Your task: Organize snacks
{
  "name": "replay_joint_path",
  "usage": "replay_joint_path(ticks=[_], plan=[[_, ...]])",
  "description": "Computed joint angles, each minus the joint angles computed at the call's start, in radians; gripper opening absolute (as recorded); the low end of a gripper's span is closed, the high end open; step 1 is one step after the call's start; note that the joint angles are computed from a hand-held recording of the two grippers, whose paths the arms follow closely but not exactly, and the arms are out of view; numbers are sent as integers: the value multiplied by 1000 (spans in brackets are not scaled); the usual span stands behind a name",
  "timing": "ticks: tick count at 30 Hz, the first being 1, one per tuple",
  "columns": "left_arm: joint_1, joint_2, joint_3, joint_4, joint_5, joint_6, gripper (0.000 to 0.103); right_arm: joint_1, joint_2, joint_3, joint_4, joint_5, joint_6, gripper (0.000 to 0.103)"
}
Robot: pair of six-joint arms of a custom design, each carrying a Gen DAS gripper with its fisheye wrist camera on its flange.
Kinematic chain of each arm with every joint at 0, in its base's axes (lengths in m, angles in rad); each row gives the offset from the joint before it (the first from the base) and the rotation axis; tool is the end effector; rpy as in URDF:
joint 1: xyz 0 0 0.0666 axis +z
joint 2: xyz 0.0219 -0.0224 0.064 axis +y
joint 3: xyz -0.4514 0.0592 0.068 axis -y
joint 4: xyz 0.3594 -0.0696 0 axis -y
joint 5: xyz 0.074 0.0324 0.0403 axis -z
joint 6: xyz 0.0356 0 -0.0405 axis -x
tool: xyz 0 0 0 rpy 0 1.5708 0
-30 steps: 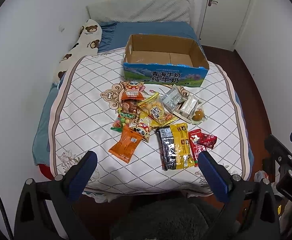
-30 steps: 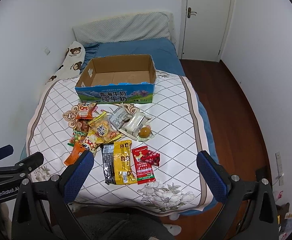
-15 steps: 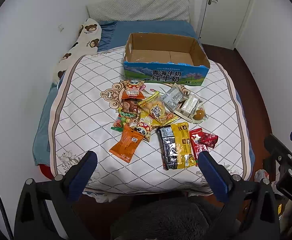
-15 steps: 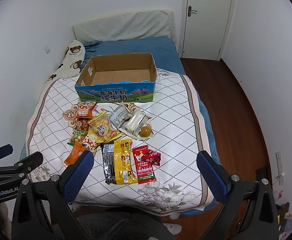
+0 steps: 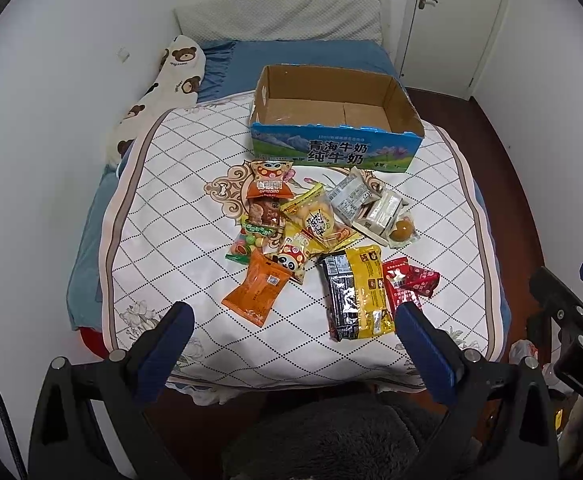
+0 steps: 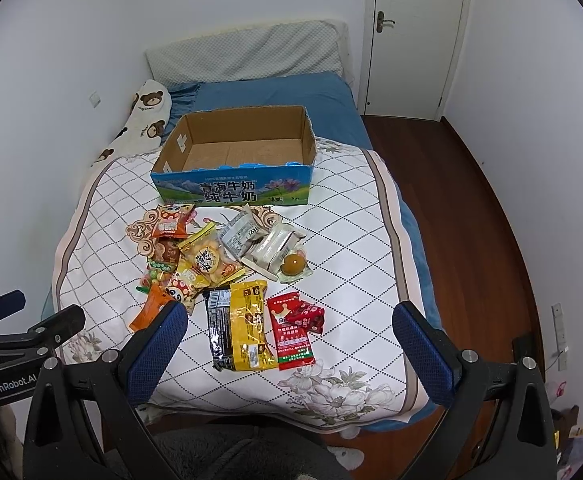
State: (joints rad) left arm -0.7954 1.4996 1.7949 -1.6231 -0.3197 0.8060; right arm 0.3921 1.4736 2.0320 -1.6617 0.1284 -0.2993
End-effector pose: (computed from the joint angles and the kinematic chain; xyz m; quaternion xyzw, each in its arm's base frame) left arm 0.3067 -0.2975 0.5856 -0.0245 0.9799 0.0241 0.1967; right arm 0.3712 0.1481 0.6792 -0.0302 0.9704 0.0196 0.2386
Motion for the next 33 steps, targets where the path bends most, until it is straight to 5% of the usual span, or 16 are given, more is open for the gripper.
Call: replay_joint_path(ticks=[25,33], plan=[[10,9,-10,5,16,-4,103,4,5,-18,-6,-27,-18,103],[73,18,-152,95,48,-10,103,-43,7,-185,66,-155,-42,103]])
